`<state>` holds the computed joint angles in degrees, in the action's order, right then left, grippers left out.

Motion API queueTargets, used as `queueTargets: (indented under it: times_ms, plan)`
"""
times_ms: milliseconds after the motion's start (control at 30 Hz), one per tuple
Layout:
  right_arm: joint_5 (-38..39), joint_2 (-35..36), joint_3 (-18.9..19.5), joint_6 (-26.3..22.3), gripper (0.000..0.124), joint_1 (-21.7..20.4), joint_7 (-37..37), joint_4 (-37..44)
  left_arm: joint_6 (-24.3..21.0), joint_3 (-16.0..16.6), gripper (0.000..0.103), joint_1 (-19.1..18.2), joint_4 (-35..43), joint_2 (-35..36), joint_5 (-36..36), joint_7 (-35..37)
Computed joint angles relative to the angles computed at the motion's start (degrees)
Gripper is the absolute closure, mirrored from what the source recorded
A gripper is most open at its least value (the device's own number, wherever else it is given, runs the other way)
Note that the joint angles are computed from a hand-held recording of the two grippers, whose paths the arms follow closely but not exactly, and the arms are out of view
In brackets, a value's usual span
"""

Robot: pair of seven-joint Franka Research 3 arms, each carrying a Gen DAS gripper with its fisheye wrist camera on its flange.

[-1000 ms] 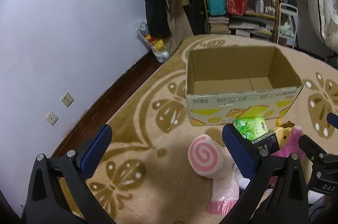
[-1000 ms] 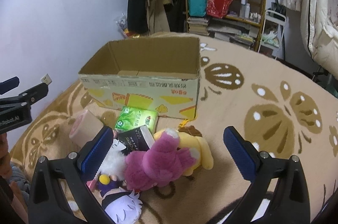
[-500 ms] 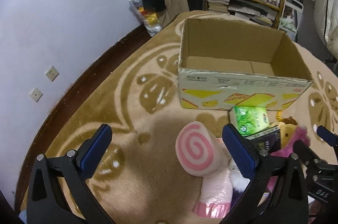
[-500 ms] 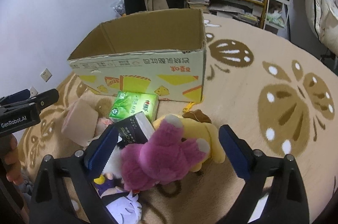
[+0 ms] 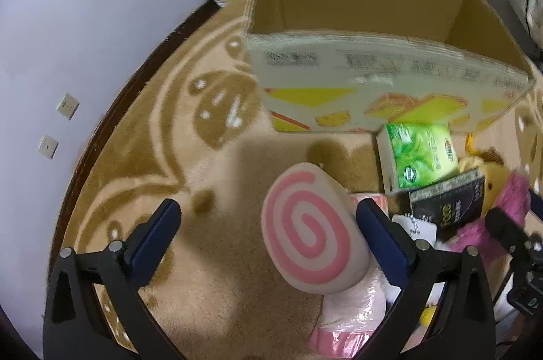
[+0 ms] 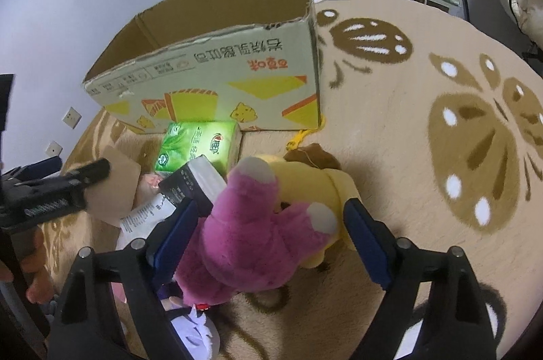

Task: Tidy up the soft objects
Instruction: 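Grasp the pink swirl cushion with the left tool while the right tool grasps the pink plush, then carry both plushes over the box and open both tools to drop them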

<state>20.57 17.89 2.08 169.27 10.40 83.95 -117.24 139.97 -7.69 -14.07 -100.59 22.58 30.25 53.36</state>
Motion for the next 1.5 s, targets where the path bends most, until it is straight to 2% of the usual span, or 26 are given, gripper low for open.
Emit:
queueTargets:
  times_ms: [33, 67, 133, 200, 267, 333, 367, 467, 533, 667, 733, 800, 1033, 1067, 1133, 1267, 1300, 1367, 1500]
  plan:
    - [0.18, 0.05, 0.17, 0.05, 0.033, -0.13, -0.21, 0.06, 0.09, 0.02, 0.007, -0.1, 0.11, 0.13, 0.27, 0.14]
    - [0.48, 0.05, 0.4, -0.03, 0.039, -0.32, -0.48, 0.11, 0.15, -0.11, 0.012, -0.17, 0.27, 0.24, 0.28, 0.52]
    - [-1.57, -0.04, -1.62, -0.17, 0.044, 1.47, 2.29, -0.01, 0.53, -0.46, 0.019, 0.12, 0.24, 0.22, -0.61, 1.28]
    - [0.75, -0.22, 0.4, -0.42, 0.044, -0.37, 0.82, -0.07, 0.92, -0.95, 0.032, 0.48, -0.02, 0.18, -2.02, 2.21]
    - [1.95, -0.35, 1.11, -0.59, 0.045, -1.06, -0.13, -0.09, 1.64, -1.66, 0.052, 1.17, -0.42, 0.04, -4.16, 3.69]
    - [1.79, -0.41, 0.6, -0.54, 0.052, -0.65, 0.18, -0.09, 2.31, -2.26, 0.06, 1.56, -0.6, 0.0, -6.15, 5.41]
    - [1.68, -0.39, 0.44, -0.67, 0.053, -0.55, 0.3, -0.02, 2.45, -1.84, 0.066, 0.93, -0.73, -0.16, -5.18, 5.3]
    - [1.6, -0.62, 0.24, 0.45, 0.059, -0.21, 0.33, -0.51, 2.5, -1.49, 0.075, 0.26, -1.08, -0.51, -4.32, 5.84]
    - [1.86, -0.98, 0.86, 1.88, 0.069, -0.48, -0.85, -0.98, 2.1, -1.07, 0.077, -0.42, -1.02, -0.67, -3.15, 5.44]
    - [3.07, -1.97, 2.47, 5.18, 0.08, -1.24, -3.85, -2.08, 2.26, -1.17, 0.083, -0.25, -1.71, -1.61, -3.38, 5.03]
    - [3.9, -2.6, 3.12, 6.99, 0.081, -1.45, -5.19, -2.68, 2.54, -0.74, 0.084, -0.55, -2.24, -2.35, -2.21, 3.83]
    - [2.56, -3.16, 1.38, 8.65, 0.081, 0.27, -4.21, -3.27, 2.99, -0.02, 0.085, -1.19, -2.89, -3.24, 0.33, 1.84]
    - [0.42, -4.81, -0.47, 12.57, 0.081, 1.74, -2.39, -4.79, 3.52, 0.63, 0.086, -1.14, -3.97, -5.12, 5.52, -1.81]
    - [1.06, -5.04, 1.04, 13.05, 0.081, 0.3, -3.03, -4.93, 3.71, 0.65, 0.086, -1.06, -4.1, -5.4, 6.04, -2.4]
    - [4.75, -5.44, 6.86, 14.31, 0.081, -4.99, -6.4, -5.07, 4.21, 0.55, 0.085, -0.73, -4.39, -5.99, 6.45, -3.51]
    - [5.97, -6.44, 7.35, 16.2, 0.081, -5.33, -7.46, -5.6, 5.27, 0.77, 0.085, -0.32, -5.13, -6.99, 8.55, -5.31]
    - [6.54, -6.81, 8.57, 16.78, 0.081, -6.43, -7.98, -5.68, 5.31, 0.92, 0.086, -0.44, -5.29, -7.4, 9.57, -6.12]
    - [8.15, -7.35, 13.87, 18.08, 0.081, -11.26, -10.01, -5.89, 5.51, 0.93, 0.086, -0.35, -5.55, -8.03, 10.86, -7.19]
    - [5.85, -8.39, 19.31, 21.63, 0.081, -16.34, -9.54, -6.57, 7.75, 0.22, 0.086, 0.81, -6.42, -9.71, 10.04, -7.77]
